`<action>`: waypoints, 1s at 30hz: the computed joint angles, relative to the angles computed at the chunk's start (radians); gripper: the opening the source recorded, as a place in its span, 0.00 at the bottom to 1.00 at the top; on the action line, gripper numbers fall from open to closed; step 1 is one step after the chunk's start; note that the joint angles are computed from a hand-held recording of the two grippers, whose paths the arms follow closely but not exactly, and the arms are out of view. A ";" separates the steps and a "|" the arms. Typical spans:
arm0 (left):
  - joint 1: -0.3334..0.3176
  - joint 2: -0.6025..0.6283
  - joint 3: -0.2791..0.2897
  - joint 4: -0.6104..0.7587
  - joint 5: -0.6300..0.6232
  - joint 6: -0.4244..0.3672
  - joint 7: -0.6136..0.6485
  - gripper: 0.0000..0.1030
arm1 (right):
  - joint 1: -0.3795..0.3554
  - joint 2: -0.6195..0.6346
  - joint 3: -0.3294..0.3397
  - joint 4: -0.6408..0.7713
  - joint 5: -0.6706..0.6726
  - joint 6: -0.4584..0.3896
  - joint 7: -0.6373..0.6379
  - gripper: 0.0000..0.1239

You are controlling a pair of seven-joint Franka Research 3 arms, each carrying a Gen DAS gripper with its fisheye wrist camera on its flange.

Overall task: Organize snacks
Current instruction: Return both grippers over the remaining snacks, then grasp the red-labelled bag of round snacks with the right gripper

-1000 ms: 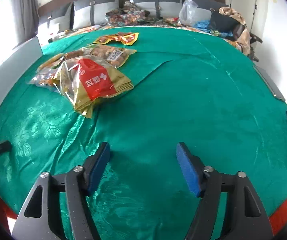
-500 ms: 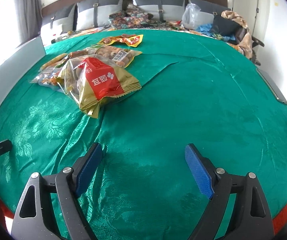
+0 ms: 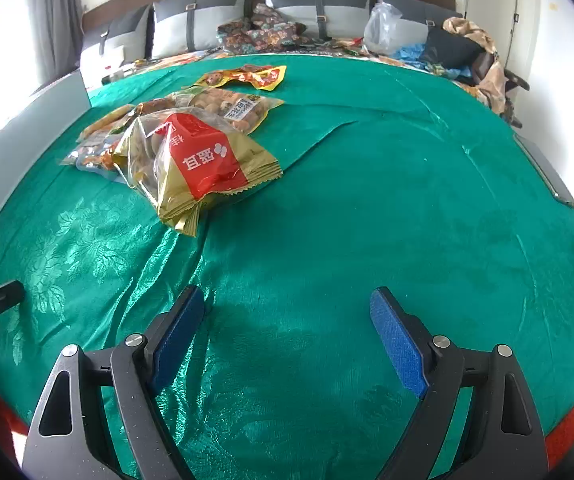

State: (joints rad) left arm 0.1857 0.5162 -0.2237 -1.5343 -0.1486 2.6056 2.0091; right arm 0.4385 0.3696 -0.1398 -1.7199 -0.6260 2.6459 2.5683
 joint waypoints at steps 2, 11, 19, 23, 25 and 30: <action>0.000 0.001 -0.001 -0.001 0.000 0.003 0.001 1.00 | 0.000 0.000 0.000 0.000 0.000 0.000 -0.001 0.71; 0.002 -0.003 -0.003 -0.009 -0.001 0.013 0.000 1.00 | 0.001 0.001 -0.002 0.001 -0.004 0.002 0.003 0.71; 0.003 -0.007 -0.005 -0.015 -0.002 0.014 0.003 1.00 | 0.003 0.002 -0.002 0.002 -0.005 -0.001 0.007 0.71; 0.006 -0.010 -0.008 -0.018 -0.007 0.016 0.012 1.00 | 0.004 0.003 -0.002 0.003 -0.006 -0.002 0.008 0.71; 0.008 -0.011 -0.009 -0.020 -0.010 0.018 0.018 1.00 | 0.004 0.001 -0.002 0.002 -0.007 -0.002 0.008 0.71; 0.013 -0.009 -0.015 -0.022 -0.021 0.021 0.036 1.00 | -0.066 0.014 0.072 0.051 0.165 -0.072 -0.198 0.71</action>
State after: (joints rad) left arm 0.1984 0.5069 -0.2383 -1.5562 -0.1693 2.6264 2.0448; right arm 0.3723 0.3836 -0.0677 -1.6691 -0.4606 2.5739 2.3706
